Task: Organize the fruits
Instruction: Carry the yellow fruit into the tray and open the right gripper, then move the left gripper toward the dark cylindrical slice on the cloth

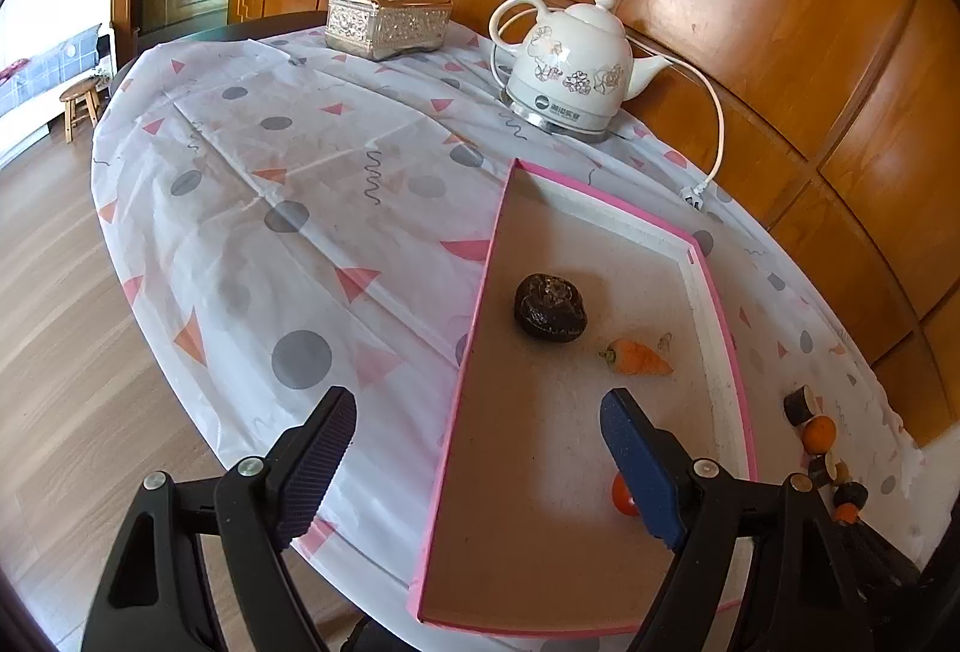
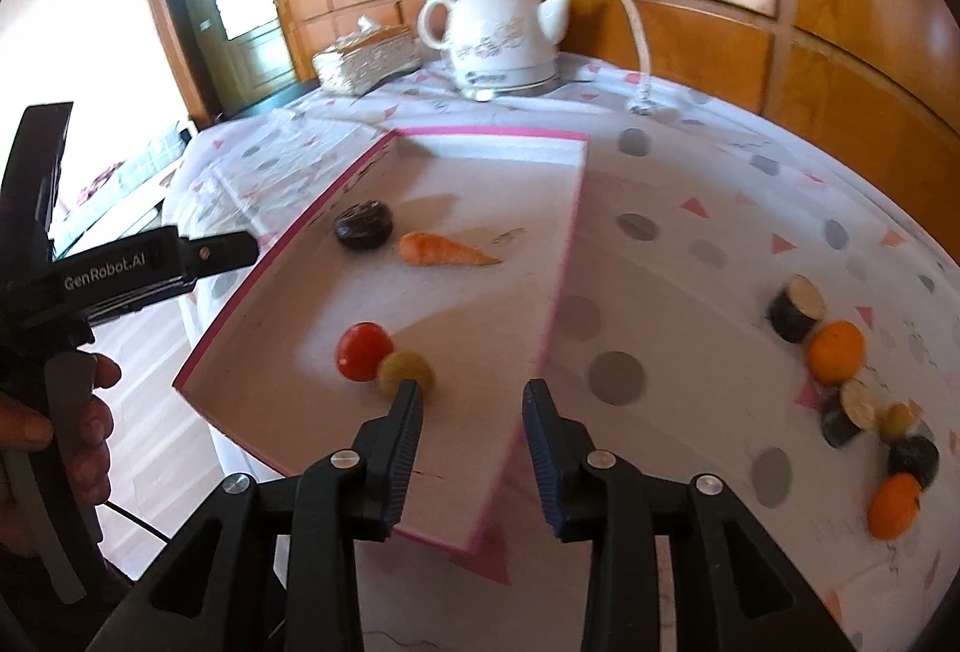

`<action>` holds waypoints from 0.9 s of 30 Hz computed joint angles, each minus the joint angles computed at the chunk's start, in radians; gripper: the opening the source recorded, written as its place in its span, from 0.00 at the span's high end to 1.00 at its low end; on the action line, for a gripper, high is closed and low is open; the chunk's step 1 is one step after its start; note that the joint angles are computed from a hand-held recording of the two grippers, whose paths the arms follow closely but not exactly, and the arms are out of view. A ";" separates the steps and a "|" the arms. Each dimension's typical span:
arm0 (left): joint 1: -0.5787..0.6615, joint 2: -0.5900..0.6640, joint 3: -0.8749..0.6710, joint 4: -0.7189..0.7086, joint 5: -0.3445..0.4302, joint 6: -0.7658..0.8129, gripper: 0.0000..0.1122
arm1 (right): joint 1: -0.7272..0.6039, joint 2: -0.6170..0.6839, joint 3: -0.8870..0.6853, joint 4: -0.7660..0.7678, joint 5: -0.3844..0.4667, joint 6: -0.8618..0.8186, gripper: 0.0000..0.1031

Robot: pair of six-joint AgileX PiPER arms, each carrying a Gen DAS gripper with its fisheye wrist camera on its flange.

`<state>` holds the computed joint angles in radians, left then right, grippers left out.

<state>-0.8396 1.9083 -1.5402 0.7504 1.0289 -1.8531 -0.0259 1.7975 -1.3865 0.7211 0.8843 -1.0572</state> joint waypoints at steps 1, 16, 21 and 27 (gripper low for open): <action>0.000 0.000 0.000 0.001 0.000 0.000 0.25 | -0.016 -0.007 0.008 0.004 -0.007 0.001 0.65; -0.006 0.023 -0.031 -0.004 -0.001 0.035 0.25 | -0.306 -0.001 0.034 -0.027 -0.145 0.111 0.65; -0.011 0.032 -0.049 -0.007 0.006 0.057 0.25 | -0.405 0.046 0.005 -0.104 -0.209 0.241 0.65; -0.017 0.052 -0.088 -0.014 0.017 0.098 0.25 | -0.471 0.105 -0.041 -0.272 -0.303 0.464 0.65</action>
